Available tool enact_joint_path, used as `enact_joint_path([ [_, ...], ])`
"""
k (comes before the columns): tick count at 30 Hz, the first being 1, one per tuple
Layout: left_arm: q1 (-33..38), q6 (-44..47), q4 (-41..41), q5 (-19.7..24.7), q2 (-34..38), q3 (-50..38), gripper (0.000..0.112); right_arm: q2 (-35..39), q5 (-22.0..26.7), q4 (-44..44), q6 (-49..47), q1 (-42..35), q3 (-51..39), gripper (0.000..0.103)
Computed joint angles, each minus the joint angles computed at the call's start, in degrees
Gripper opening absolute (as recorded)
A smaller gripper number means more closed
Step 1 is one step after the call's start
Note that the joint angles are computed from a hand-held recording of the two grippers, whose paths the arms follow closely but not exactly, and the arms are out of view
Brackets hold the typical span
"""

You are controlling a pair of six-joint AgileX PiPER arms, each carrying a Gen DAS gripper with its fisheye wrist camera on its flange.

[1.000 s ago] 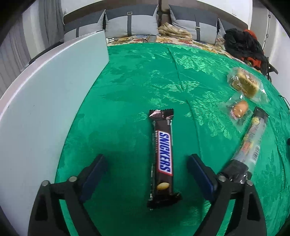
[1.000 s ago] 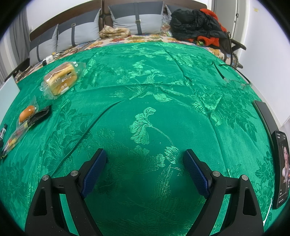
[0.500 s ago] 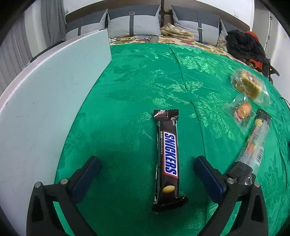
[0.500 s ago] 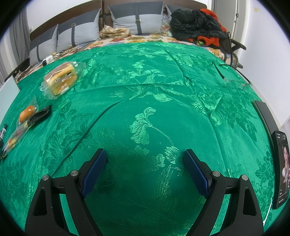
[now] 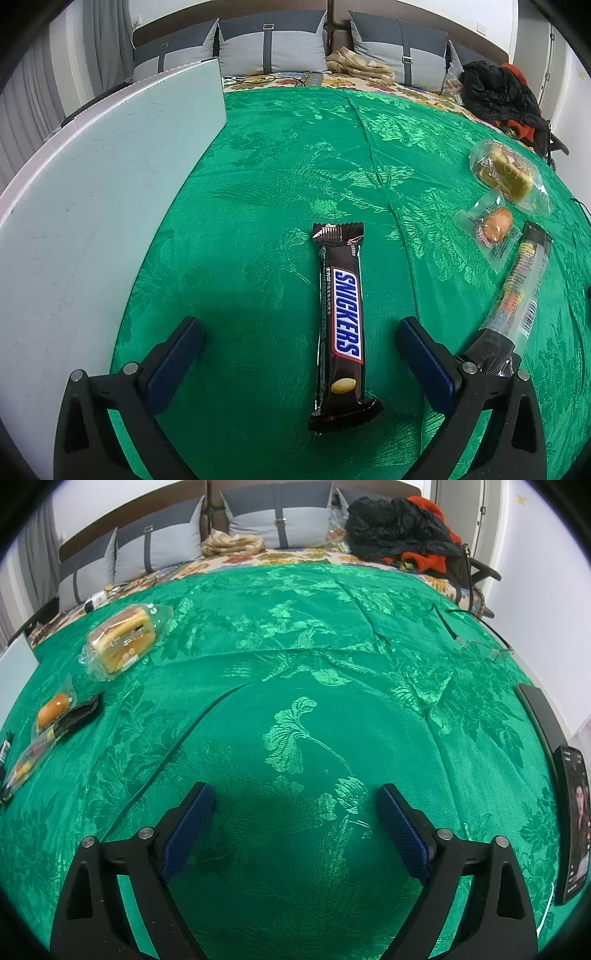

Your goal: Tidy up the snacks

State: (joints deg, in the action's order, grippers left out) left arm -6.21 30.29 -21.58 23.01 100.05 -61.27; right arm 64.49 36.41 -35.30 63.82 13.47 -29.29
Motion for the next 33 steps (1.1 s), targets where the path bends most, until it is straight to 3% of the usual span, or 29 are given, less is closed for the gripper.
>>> enact_joint_path([
  [2, 0.0, 0.1, -0.1, 0.0, 0.0, 0.0, 0.103, 1.3, 3.1, 1.8, 0.7, 0.9, -2.1, 0.093],
  [4, 0.1, 0.2, -0.1, 0.0, 0.0, 0.0, 0.103, 2.9, 5.8, 9.2, -0.2, 2.1, -6.2, 0.094],
  [6, 0.1, 0.3, -0.2, 0.0, 0.0, 0.0, 0.103, 3.1, 0.8, 17.1, 0.7, 6.8, -9.4, 0.092],
  [10, 0.2, 0.5, -0.3, 0.0, 0.1, -0.1, 0.103, 16.1, -2.1, 27.6, -0.9, 16.4, -23.1, 0.092],
  [12, 0.2, 0.5, -0.4, 0.0, 0.0, 0.0, 0.103, 22.0, -1.1, 28.0, 2.4, 19.4, -29.6, 0.093],
  [19, 0.2, 0.7, -0.6, 0.0, 0.0, 0.1, 0.103, 41.1, 14.8, 24.1, 9.2, 23.6, -53.8, 0.094],
  [23, 0.2, 0.5, -0.4, 0.1, 0.1, -0.1, 0.103, 45.9, 21.5, 21.4, 3.0, 25.0, -60.5, 0.094],
  [25, -0.1, 0.4, 0.0, 0.1, 0.0, -0.1, 0.103, 46.7, 22.9, 18.5, -0.4, 26.4, -61.0, 0.093],
  [29, -0.2, 0.2, 0.0, 0.3, -0.1, -0.2, 0.103, 41.2, 18.5, 17.9, -0.2, 25.3, -52.2, 0.090],
  [31, -0.3, 0.4, -0.2, 0.0, -0.1, 0.1, 0.103, 40.2, 19.3, 16.2, -3.9, 25.7, -50.5, 0.077],
  [33, -0.3, 0.4, -0.2, 0.0, -0.1, 0.1, 0.103, 36.9, 16.9, 15.0, -5.3, 25.7, -45.7, 0.070],
])
